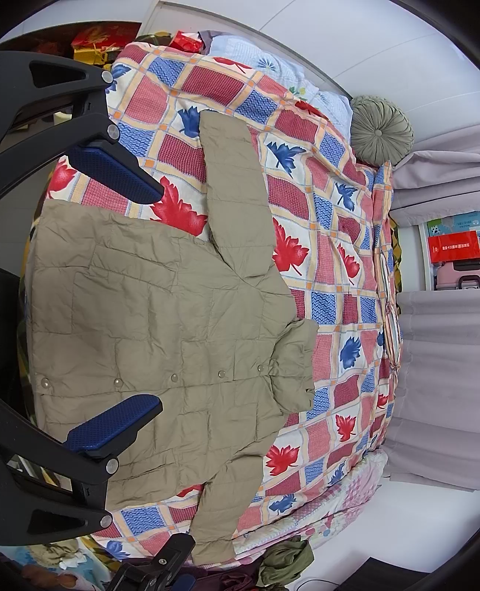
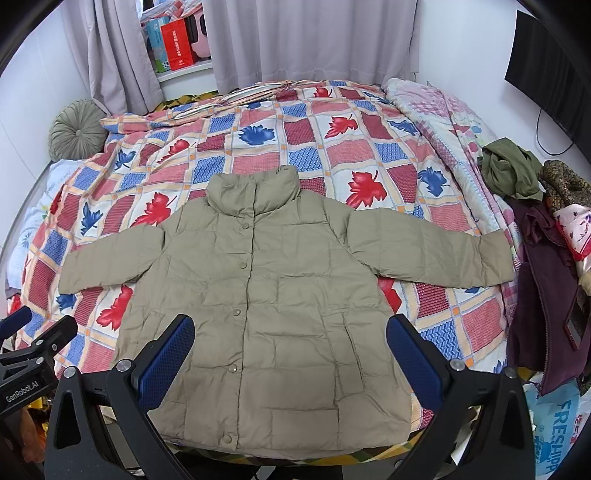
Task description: Fold large clothes
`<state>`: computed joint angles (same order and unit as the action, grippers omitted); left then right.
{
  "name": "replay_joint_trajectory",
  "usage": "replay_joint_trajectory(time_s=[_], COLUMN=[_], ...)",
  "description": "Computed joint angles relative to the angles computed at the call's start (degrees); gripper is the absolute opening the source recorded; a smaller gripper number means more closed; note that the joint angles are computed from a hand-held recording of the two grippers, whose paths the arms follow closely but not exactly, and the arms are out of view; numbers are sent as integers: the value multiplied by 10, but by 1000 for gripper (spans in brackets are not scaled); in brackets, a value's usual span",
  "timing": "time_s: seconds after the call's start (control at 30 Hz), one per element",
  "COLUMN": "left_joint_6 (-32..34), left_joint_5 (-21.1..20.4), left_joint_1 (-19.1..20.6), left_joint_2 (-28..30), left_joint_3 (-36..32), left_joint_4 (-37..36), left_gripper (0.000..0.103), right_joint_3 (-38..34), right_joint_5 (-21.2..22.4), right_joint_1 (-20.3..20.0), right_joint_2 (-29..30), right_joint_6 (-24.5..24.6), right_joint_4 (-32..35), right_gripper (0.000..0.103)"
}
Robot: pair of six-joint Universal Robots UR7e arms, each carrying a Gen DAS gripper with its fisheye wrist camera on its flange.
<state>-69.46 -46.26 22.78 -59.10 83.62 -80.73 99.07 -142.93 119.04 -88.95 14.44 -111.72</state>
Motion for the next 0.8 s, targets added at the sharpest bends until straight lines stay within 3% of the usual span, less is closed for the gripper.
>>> replay_joint_trajectory(time_s=[0.8], left_joint_6=[0], left_joint_5=[0], left_joint_1=[0], left_joint_2=[1], left_joint_3=[-1], left_joint_4=[0], left_gripper=[103], right_joint_3=[1], right_joint_5=[1], right_joint_1=[-1], right_joint_2=[-1], right_joint_6=[-4], right_joint_4=[-5], right_gripper=[103])
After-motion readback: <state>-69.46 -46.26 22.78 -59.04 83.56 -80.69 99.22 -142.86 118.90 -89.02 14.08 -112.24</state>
